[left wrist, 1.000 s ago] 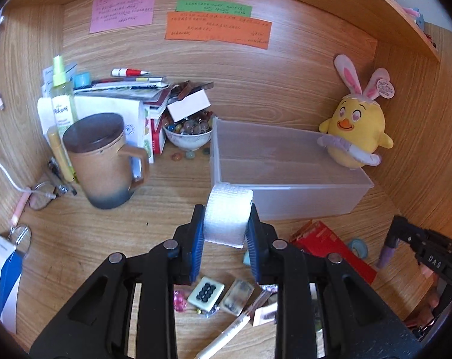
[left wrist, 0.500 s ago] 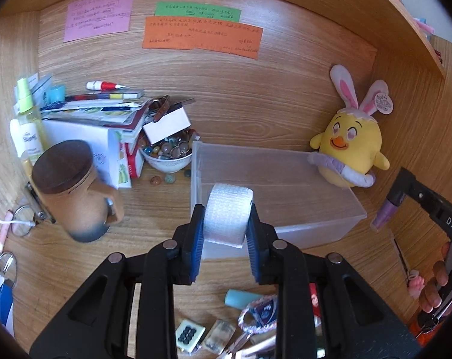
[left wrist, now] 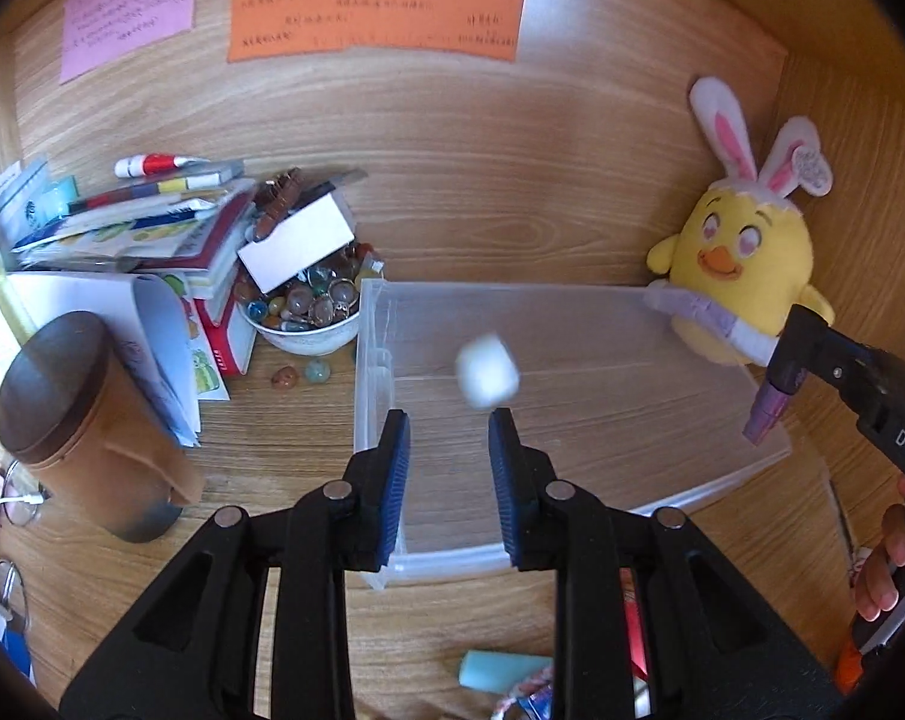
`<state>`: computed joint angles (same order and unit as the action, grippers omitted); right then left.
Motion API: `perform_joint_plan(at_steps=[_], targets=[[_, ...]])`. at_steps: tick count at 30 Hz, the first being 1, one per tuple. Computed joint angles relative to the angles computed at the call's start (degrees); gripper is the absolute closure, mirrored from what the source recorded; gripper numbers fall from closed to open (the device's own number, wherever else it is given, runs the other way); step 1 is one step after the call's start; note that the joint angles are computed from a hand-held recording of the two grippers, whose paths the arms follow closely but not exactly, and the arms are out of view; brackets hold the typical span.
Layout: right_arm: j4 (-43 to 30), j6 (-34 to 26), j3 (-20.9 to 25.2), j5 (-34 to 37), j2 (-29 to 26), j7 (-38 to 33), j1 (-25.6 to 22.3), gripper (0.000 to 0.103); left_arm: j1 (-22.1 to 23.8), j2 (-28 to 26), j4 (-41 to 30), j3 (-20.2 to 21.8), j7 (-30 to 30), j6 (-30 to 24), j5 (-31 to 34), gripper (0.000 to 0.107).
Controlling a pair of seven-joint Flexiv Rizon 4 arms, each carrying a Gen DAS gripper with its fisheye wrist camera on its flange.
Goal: Organize objects
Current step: 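Carry the white roll into the bin with the left tool while the right drops the tube in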
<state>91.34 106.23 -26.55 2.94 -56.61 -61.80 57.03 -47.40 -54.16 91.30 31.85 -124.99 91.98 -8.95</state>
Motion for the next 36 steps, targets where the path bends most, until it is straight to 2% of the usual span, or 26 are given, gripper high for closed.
perform_joint_plan(at_steps=[7,8,12,15,17,19,21,23,27,30,34,36], targets=[[-3.11,-6.75,0.24,-6.27,-1.74,0.72,-1.18,0.079,3.18,0.81,0.30,-4.13,2.66,0.83,0.94,0.079],[-3.59,-7.56,0.25,-7.44,-2.04,1.05,-1.31,0.079,3.28,1.02,0.52,-4.38,3.10,0.92,0.99,0.074],[-6.19,-10.98,1.80,-12.47,-3.18,2.46,-2.68,0.080,1.91,1.52,2.13,-3.27,3.54,2.27,0.37,0.039],[-7.40,-12.24,3.17,-15.50,-3.78,3.71,-3.68,0.079,-1.08,1.38,3.60,0.08,3.37,2.15,-0.80,0.032],[-7.36,-12.00,1.50,-16.59,-4.40,5.37,-2.57,0.079,-1.36,1.82,4.68,0.19,3.75,2.36,-1.20,0.027],[-7.34,-11.92,2.52,-18.07,-4.09,5.57,-3.22,0.078,-1.23,2.52,6.12,-0.24,4.31,2.87,-1.53,0.022],[-7.85,-12.20,5.36,-19.61,-3.62,5.07,-5.11,0.069,-1.78,3.03,7.73,0.09,4.66,3.29,-2.06,0.018],[-7.35,-10.88,5.54,-20.15,-3.52,5.25,-5.13,0.048,-2.57,3.22,8.91,0.67,5.01,3.54,-2.75,0.016],[-4.23,-6.43,0.60,-18.31,-3.42,4.87,-0.92,0.041,-3.98,3.82,11.61,1.15,6.26,4.41,-3.87,0.014],[-0.99,-3.37,-2.93,-14.69,-2.78,3.18,2.70,0.037,-6.76,3.63,13.33,3.41,6.92,4.19,-5.18,0.014],[3.60,0.54,-4.60,-9.25,-1.18,0.47,5.61,0.026,-8.32,4.07,15.97,3.68,7.77,5.73,-6.36,0.011],[5.80,2.02,-5.13,-6.10,-0.59,-0.47,6.99,0.025,-8.39,4.39,17.39,2.76,8.56,6.78,-7.44,0.011]])
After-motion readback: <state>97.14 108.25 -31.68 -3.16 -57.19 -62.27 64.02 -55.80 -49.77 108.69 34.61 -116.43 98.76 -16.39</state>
